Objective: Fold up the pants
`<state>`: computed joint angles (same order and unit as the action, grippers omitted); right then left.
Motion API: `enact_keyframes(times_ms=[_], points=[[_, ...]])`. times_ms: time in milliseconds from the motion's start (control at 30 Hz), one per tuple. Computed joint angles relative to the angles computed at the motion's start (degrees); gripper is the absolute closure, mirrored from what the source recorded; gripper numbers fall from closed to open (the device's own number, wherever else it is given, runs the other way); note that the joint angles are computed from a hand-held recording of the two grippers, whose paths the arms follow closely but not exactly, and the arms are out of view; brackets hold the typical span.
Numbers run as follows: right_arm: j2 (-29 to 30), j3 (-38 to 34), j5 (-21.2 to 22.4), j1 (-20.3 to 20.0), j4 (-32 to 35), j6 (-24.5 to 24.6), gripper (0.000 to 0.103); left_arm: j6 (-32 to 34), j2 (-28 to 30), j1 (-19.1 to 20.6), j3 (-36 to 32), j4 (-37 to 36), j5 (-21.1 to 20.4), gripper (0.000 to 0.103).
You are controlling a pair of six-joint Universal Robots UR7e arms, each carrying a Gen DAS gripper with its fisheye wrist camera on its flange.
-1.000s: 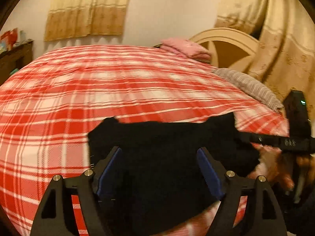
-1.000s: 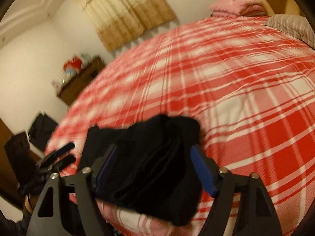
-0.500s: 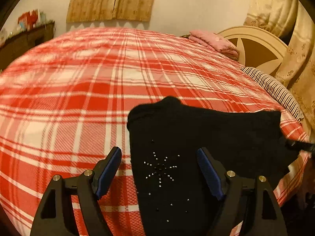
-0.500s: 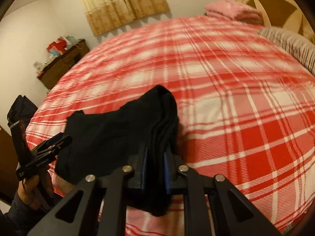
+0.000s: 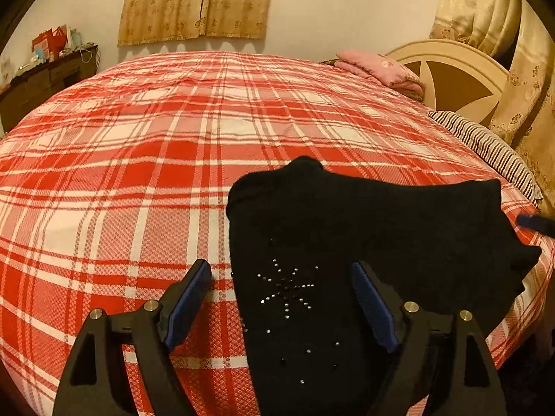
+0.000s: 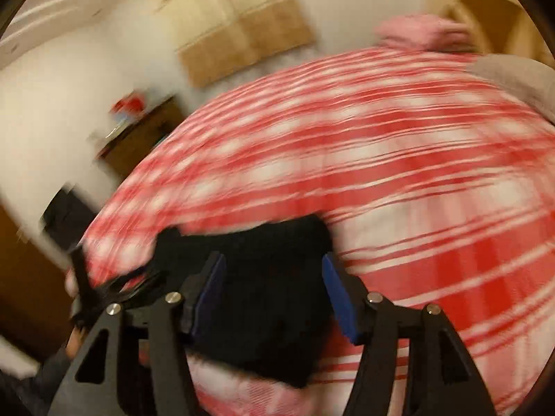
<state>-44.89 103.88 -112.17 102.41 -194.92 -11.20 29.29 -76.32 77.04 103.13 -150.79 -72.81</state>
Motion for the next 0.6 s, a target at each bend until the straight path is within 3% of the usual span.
enact_keyframes(times_ms=[33, 100, 167, 233, 300, 433, 500, 600], points=[[0.53, -1.15, -0.91, 0.15, 4.40, -0.48, 0.045, -0.26, 0.18, 0.38, -0.30, 0.12, -0.34, 0.016], [1.80, -3.02, -7.15, 0.87, 10.62, 1.36, 0.045, 0.03, 0.21, 1.07, -0.68, 0.15, -1.80, 0.015], [1.19, -3.30, -8.62, 0.00, 15.73, 4.43, 0.055, 0.42, 0.10, 1.13, -0.56, -0.16, -1.85, 0.015], [-0.35, -2.19, -8.38, -0.77, 15.22, 6.36, 0.051, 0.25, 0.00, 1.09, -0.39, -0.60, -1.48, 0.015], [-0.33, -1.86, -11.00, 0.21, 11.74, 5.84, 0.046, 0.04, 0.04, 1.18, -0.51, -0.46, -1.72, 0.015], [1.30, -1.96, -5.32, 1.15, 2.78, 2.57, 0.024, 0.30, 0.05, 0.94, -0.15, -1.03, -1.19, 0.015], [4.03, -4.06, -3.41, 1.59, -0.69, -0.93, 0.023, 0.29, -0.03, 0.88, -0.11, -0.88, -0.92, 0.014], [7.17, -9.12, -1.70, 1.50, 2.23, -1.51, 0.023, 0.32, -0.14, 0.76, 0.06, -0.91, -0.55, 0.014]])
